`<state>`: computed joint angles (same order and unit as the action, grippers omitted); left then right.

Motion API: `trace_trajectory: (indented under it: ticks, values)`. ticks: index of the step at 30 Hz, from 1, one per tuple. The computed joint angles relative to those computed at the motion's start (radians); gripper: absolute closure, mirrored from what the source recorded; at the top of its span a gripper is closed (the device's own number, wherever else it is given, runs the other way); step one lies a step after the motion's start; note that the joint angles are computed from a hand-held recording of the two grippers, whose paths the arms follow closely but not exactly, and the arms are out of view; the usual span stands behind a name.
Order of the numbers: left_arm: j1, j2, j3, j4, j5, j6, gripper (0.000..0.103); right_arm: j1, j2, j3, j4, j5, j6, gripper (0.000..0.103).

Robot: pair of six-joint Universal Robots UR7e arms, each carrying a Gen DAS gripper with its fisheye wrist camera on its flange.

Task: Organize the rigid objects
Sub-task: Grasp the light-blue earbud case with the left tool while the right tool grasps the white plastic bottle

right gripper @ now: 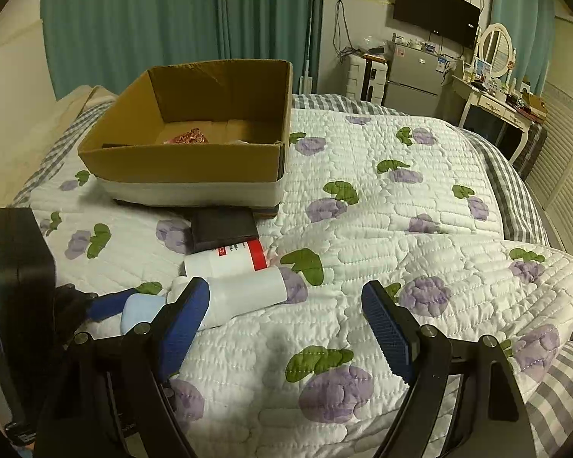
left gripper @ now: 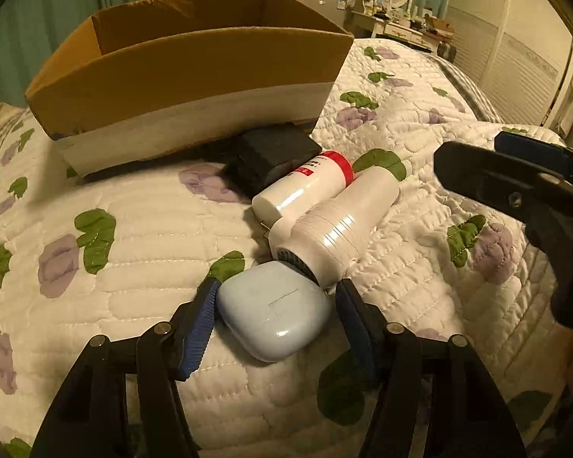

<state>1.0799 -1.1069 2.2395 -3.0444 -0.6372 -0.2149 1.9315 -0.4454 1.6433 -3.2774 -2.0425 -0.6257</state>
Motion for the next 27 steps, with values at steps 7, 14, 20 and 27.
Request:
trace_trajectory:
  ticks: [7,14,20,27]
  values:
    - [-0.054,-0.068,0.061,-0.066,0.115,-0.045,0.045,0.006,0.004,0.001,-0.006,-0.013,-0.01,0.021]
    - [-0.039,-0.142,0.065,-0.135,0.202,-0.042,0.045,0.022,0.057,-0.047,0.091,-0.023,0.014,0.021]
    - [-0.009,-0.157,0.057,-0.136,0.178,-0.061,0.045,0.025,0.133,-0.159,0.22,-0.035,0.186,0.021]
    - [0.0,-0.16,0.062,-0.119,0.163,-0.073,0.045,0.043,0.229,-0.257,0.239,-0.185,0.271,0.014]
